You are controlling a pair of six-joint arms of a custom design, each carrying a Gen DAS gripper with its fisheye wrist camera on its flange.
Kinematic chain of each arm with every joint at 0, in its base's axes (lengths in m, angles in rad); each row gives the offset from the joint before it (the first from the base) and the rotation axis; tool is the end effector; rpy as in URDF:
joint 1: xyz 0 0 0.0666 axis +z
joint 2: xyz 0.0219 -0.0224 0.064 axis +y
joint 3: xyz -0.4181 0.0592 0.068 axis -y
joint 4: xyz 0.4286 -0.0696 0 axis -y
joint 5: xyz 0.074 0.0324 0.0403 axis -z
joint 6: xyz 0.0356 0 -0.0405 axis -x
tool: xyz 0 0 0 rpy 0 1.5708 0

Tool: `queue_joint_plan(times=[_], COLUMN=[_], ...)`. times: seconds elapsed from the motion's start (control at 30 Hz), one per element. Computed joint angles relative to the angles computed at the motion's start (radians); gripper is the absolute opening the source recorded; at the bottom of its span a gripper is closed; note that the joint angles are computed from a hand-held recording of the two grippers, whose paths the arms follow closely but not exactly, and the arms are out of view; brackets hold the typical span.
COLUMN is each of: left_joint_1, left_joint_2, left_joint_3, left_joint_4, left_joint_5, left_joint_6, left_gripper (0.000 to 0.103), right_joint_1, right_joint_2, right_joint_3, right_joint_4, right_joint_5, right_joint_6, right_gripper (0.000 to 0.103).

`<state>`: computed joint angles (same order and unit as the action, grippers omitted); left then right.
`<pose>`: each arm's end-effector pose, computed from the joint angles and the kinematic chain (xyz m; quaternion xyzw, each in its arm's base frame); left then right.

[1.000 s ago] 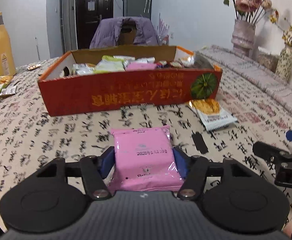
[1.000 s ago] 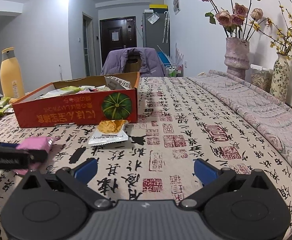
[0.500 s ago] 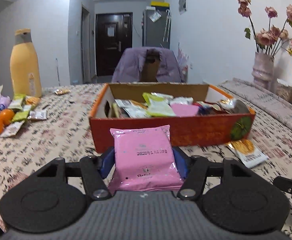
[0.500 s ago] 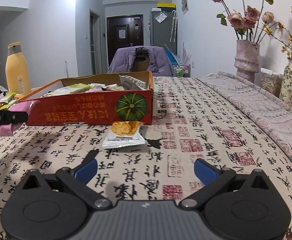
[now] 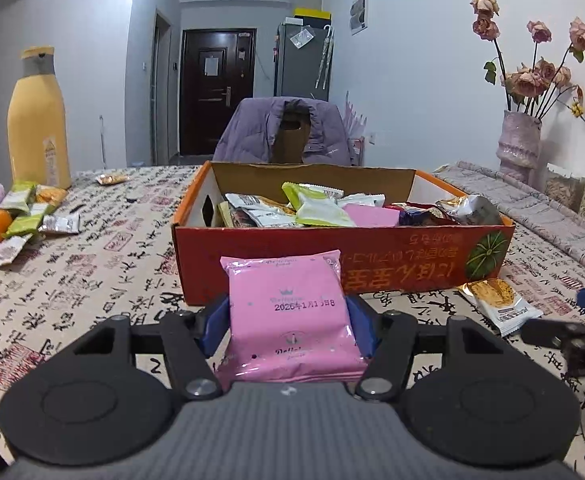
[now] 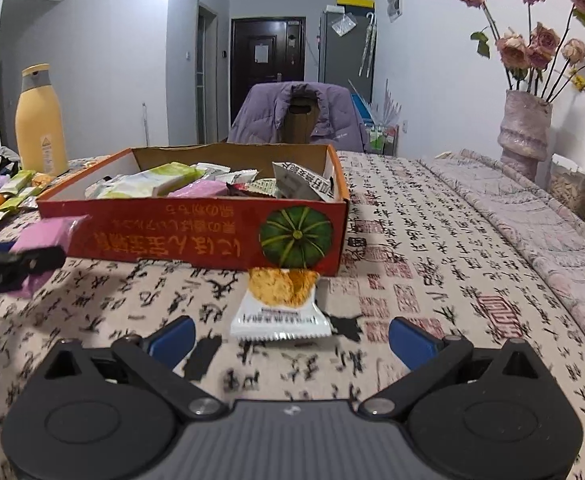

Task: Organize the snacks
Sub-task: 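Grasp a pink packet with the left gripper while the right grasps a cracker sachet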

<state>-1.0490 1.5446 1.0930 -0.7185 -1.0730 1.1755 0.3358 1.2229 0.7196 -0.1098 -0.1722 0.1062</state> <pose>0.2759 -0.4180 0.2794 -0.1548 0.8342 0.0683 0.5249 0.3832 0.1398 0.2772 -0.2325 0.8540 0.1284 0.4473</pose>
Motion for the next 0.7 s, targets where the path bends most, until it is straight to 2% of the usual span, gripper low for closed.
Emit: queue_joint_plan(times=[0.17,0.37,0.57,0.6,0.7], left_joint_1=[-0.001,-0.002,-0.001,-0.001,-0.002], left_joint_2=[-0.005,-0.008,-0.009,-0.008,-0.009], left_joint_3=[-0.008,-0.013,-0.013,-0.013,-0.013], left_joint_4=[0.027,0.036,0.036,0.035,0.036], left_joint_5=[0.0,0.0,0.002,0.001,0.001], left_joint_6=[-0.018,-0.019,-0.021,-0.02,-0.02], left_gripper=[0.063,0.063,0.063,0.063,0.063], right_joint_1=[0.027,0.033,0.046,0.046,0.039], right_joint_2=[0.089,0.183,0.212,0.214,0.209], right_joint_3=[0.099,0.19,0.209,0.207,0.194], right_joint_4=[-0.082,-0.168,-0.169,-0.164,-0.131], right_joint_5=[0.057,0.072,0.106,0.104,0.075], right_joint_6=[-0.018,-0.053,-0.051,-0.046,-0.055], right_gripper=[0.103,0.103,0.102,0.1,0.084])
